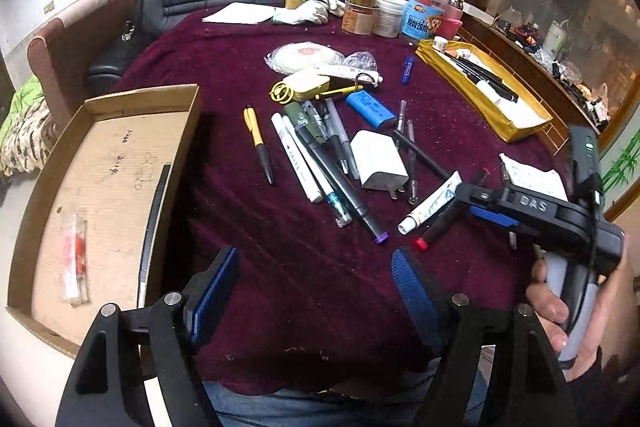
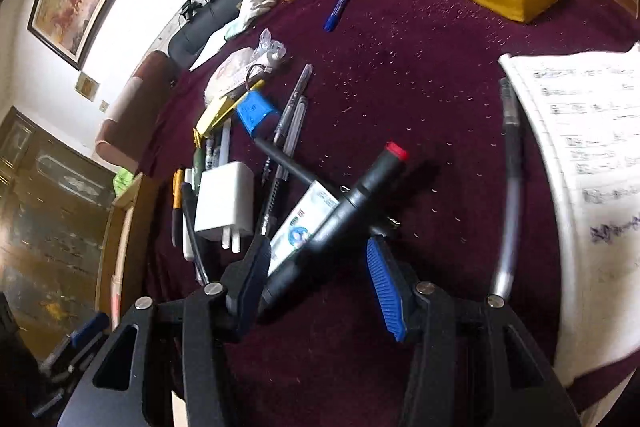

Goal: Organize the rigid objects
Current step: 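Grasp another black red-capped marker with the right tool while the left tool grasps the white tube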

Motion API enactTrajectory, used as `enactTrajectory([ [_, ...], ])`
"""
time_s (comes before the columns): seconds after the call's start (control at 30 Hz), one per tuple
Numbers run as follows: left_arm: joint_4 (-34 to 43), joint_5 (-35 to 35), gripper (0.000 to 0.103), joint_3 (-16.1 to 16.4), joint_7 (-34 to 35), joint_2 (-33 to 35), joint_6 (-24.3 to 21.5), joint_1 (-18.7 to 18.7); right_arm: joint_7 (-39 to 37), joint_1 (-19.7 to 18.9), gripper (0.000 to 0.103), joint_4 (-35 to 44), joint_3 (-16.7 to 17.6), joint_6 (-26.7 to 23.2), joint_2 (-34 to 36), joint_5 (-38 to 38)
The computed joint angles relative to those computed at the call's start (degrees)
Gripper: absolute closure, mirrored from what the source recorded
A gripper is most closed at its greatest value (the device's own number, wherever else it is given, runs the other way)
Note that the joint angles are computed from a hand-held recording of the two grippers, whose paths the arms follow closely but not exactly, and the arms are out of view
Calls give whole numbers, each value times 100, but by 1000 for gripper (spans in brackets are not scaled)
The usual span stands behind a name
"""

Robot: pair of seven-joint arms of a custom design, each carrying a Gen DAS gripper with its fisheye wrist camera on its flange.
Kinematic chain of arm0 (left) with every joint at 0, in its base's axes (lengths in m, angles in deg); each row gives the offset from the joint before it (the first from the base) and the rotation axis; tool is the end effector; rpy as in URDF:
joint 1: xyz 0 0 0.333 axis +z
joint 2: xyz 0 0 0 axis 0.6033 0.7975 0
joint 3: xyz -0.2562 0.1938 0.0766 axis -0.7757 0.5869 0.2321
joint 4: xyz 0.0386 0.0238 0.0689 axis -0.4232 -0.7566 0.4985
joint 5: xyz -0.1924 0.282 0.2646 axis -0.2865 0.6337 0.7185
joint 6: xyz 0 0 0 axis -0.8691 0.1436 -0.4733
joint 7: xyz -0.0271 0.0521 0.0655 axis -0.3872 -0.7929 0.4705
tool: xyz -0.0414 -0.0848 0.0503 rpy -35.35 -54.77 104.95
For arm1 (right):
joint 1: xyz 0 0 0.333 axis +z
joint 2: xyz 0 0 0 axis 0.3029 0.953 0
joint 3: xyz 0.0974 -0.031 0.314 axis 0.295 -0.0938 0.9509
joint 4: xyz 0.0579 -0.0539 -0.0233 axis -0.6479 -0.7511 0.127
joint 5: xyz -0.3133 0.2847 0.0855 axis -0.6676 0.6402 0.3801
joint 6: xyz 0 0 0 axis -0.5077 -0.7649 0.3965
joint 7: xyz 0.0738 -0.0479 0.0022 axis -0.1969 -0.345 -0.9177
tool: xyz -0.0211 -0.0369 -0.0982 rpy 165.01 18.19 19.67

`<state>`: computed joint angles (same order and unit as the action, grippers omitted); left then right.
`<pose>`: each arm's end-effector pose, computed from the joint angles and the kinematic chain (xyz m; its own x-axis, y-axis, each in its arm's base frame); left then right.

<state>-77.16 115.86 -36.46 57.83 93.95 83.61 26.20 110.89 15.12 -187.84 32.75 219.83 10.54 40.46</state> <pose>0.6284 -0.2162 0.3429 -0.0211 -0.9913 0.1297 -0.8099 -0.0591 -0.5836 0.7107 0.0345 0.2840 -0.0398 -0.8461 -0.5316 -0.8688 0.2921 -0.3998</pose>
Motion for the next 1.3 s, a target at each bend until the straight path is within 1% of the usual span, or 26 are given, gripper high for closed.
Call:
enactTrajectory([
  [0.03,10,-63,22,-47,72,10,-18,55,135,-9,54,96,-21,-185,70,-52],
  [0.07,-1,-99,22,-67,103,4,-27,73,213,4,54,107,-27,-201,85,-56],
  [0.1,-19,-164,22,-111,171,2,4,123,293,78,57,63,-61,-85,54,-129],
  [0.13,-35,-233,22,-145,219,2,53,163,332,107,64,59,-69,-69,53,-193],
  [0.17,-35,-317,22,-183,259,16,86,198,359,107,67,75,-53,-65,73,-200],
  [0.2,-16,-422,22,-245,341,40,81,251,492,153,72,97,-86,-29,105,-271],
  [0.23,15,-595,22,-371,483,83,63,348,616,206,75,98,-121,65,116,-354],
  [0.27,49,-718,22,-443,600,120,38,403,620,170,75,113,-86,62,129,-350],
  [0.37,169,-892,22,-501,825,213,-50,401,298,18,79,154,62,-34,155,-278],
  [0.43,245,-925,22,-495,949,256,-71,363,-18,-49,87,75,137,41,81,-162],
  [0.53,414,-972,22,-482,1088,361,-112,320,-459,-25,87,-95,150,324,-78,-48],
  [0.63,680,-1156,22,-586,1308,552,-286,372,-163,200,86,-64,-44,501,-50,-407],
  [0.73,909,-1146,22,-517,1372,701,-445,256,340,441,84,-9,-259,625,81,-974],
  [0.77,994,-1150,22,-520,1410,758,-502,234,368,388,84,32,-208,565,136,-1038],
  [0.8,1064,-1175,22,-544,1475,807,-546,242,276,308,84,21,-109,639,148,-1007],
  [0.83,1175,-1189,22,-571,1556,883,-609,233,256,310,86,3,-108,657,138,-1116],
  [0.87,1271,-1181,22,-566,1606,949,-662,203,141,234,86,-19,-32,663,124,-1115],
  [0.9,1401,-1152,22,-552,1654,1032,-739,152,-6,116,87,-54,82,699,104,-999],
  [1.0,1810,-1105,22,-594,1939,1317,-910,69,-420,-91,87,-183,254,812,26,-756],
  [1.07,2184,-1023,22,-587,2167,1589,-1049,-31,-662,-111,87,-271,277,1002,-10,-668],
  [1.1,2396,-1011,22,-619,2324,1754,-1138,-63,-744,-127,87,-263,288,1003,4,-652],
  [1.13,2617,-1016,22,-649,2485,1927,-1247,-88,-918,-232,87,-256,384,965,17,-512],
  [1.2,2980,-967,31,-535,2537,2173,-1528,-264,-1284,-394,87,-241,519,840,36,-219],
  [1.23,3192,-1002,37,-568,2652,2317,-1749,-287,-1505,-465,87,-251,583,823,32,-24],
  [1.27,3273,-1084,45,-626,2760,2384,-1830,-256,-1622,-479,87,-254,580,762,21,97],
  [1.3,3363,-1168,47,-666,2833,2452,-1924,-243,-1741,-496,87,-249,566,674,15,210],
])
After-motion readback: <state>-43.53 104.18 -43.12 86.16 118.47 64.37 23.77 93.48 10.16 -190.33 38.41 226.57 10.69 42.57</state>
